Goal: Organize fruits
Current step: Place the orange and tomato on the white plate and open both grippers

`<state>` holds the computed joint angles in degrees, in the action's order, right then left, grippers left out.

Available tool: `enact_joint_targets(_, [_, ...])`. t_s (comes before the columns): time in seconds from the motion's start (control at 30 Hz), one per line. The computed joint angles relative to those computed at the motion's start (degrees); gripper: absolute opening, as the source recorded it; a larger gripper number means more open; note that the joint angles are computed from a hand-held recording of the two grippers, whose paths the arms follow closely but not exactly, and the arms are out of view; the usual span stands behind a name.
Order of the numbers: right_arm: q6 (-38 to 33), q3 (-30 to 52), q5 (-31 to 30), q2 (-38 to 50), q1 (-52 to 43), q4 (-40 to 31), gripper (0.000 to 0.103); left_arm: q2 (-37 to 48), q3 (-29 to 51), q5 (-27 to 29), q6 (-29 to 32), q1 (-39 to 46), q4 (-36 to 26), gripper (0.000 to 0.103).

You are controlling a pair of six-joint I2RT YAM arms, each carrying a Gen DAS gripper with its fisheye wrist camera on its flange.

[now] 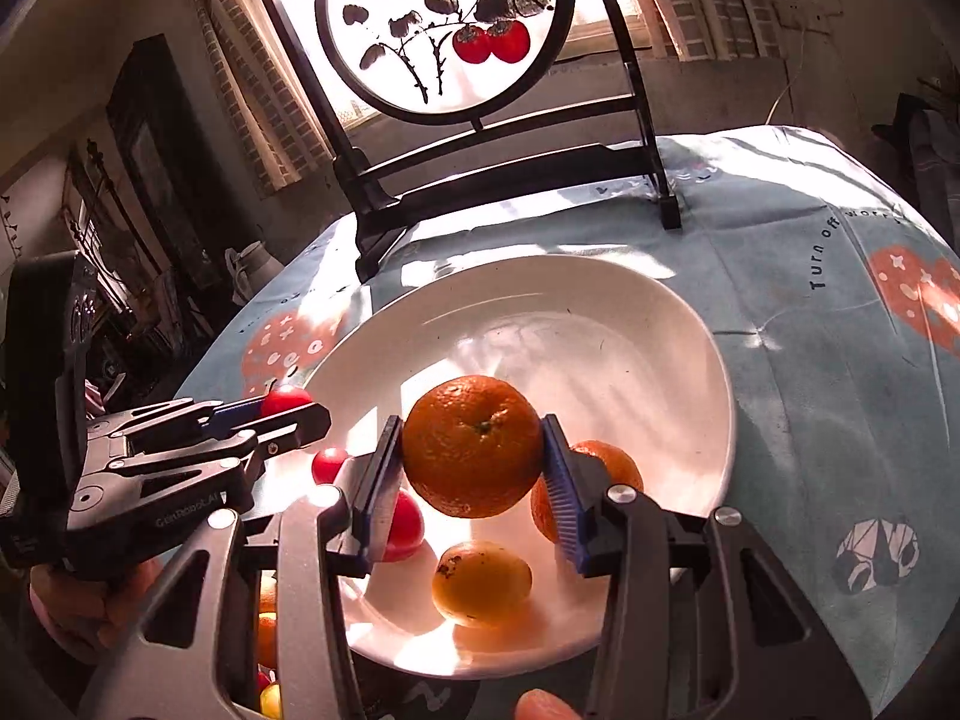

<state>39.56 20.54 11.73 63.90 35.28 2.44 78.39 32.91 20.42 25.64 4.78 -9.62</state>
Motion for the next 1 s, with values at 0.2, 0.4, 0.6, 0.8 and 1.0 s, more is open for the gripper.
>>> enact_joint_targets(0.2, [-1.10,0.48,-2.72,1.60,-0.29,1.36,0.052,1.34,-1.18,-6.70,-2.16,-3.63,4.77,0.072])
enact_joint_targets(0.4, [-0.01,0.67,6.81,-9.93,8.52,-8.70,0.053,-17.25,-9.32,-4.47,1.93,0.66,2.32,0.085])
enact_joint_targets(0.6, [7.17,-0.22,15.50,-17.99,22.89,-18.33,0.060,-38.99,-13.92,5.80,10.40,13.43,-13.27,0.092])
enact_joint_targets(0.8, [21.65,0.35,27.47,-18.26,43.34,-30.52,0.060,-37.94,-14.92,24.78,31.21,40.64,-27.71,0.097])
enact_joint_targets(1.0, [31.59,0.93,26.02,-15.15,51.05,-36.02,0.060,-27.52,-13.31,27.05,41.57,50.03,-27.93,0.097])
